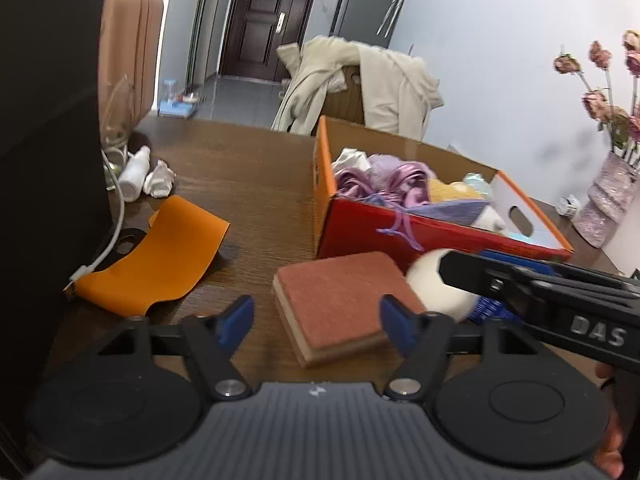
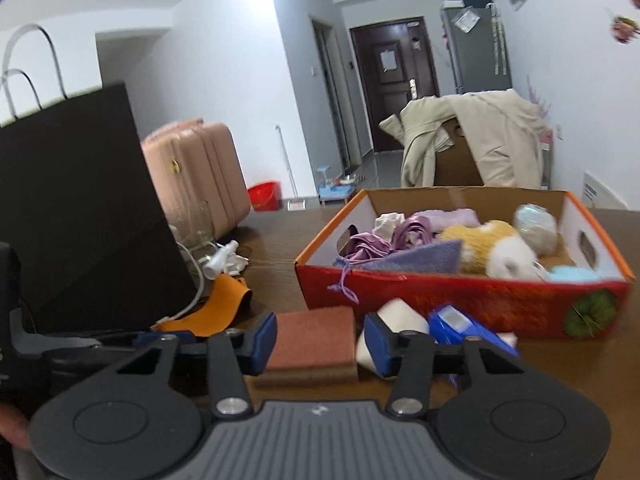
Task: Organize soft objects
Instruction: 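Grasp the pink-and-beige sponge block with both grippers, then lift the sponge block with both grippers over the box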
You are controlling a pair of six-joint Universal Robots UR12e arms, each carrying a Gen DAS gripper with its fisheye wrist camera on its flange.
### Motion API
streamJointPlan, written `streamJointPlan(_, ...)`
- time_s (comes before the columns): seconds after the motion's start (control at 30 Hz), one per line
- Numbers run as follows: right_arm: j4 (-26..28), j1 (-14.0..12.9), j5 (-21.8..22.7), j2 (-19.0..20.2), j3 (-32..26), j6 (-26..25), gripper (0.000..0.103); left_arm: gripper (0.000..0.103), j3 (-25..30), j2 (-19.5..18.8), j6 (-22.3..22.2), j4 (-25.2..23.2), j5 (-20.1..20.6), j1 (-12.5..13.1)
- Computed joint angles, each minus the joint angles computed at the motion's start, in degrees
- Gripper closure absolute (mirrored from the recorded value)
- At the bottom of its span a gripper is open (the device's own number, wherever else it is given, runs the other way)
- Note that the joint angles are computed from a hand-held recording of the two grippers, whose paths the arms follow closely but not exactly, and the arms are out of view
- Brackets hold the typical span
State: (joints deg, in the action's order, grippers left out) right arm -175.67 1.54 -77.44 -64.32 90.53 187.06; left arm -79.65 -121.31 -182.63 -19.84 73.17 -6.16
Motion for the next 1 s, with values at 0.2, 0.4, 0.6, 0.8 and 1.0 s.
streamJointPlan(0.2, 7.8, -0.2, 1.6, 4.6, -7.0, 0.2, 0.069, 0.06, 3.8, -2.5, -0.8, -6.1, -6.1, 1.6)
streamJointPlan(0.4, 12.6, 0.0, 0.8, 6.6, -9.6, -0.9, 0.077, 0.069, 4.1, -3.4, -3.7, -5.2, -10.7, 2.6)
streamJointPlan(0.6, 15.8, -0.9, 3.4, 6.8, -10.7, 0.2, 0.072, 0.072, 4.6, -3.8, -4.7, -5.6, -12.3, 3.0)
streamJointPlan(0.8, 13.3, -1.3, 5.7, 6.9, -9.8, 4.0, 0.079, 0.072, 4.5, -3.7, -4.4, -5.0, -11.1, 2.6)
streamJointPlan(1.0, 12.0, -0.6, 3.7, 5.8, -8.6, 4.1, 0.079, 0.073, 3.2, -2.1, -4.2, -3.4, -9.7, 2.2)
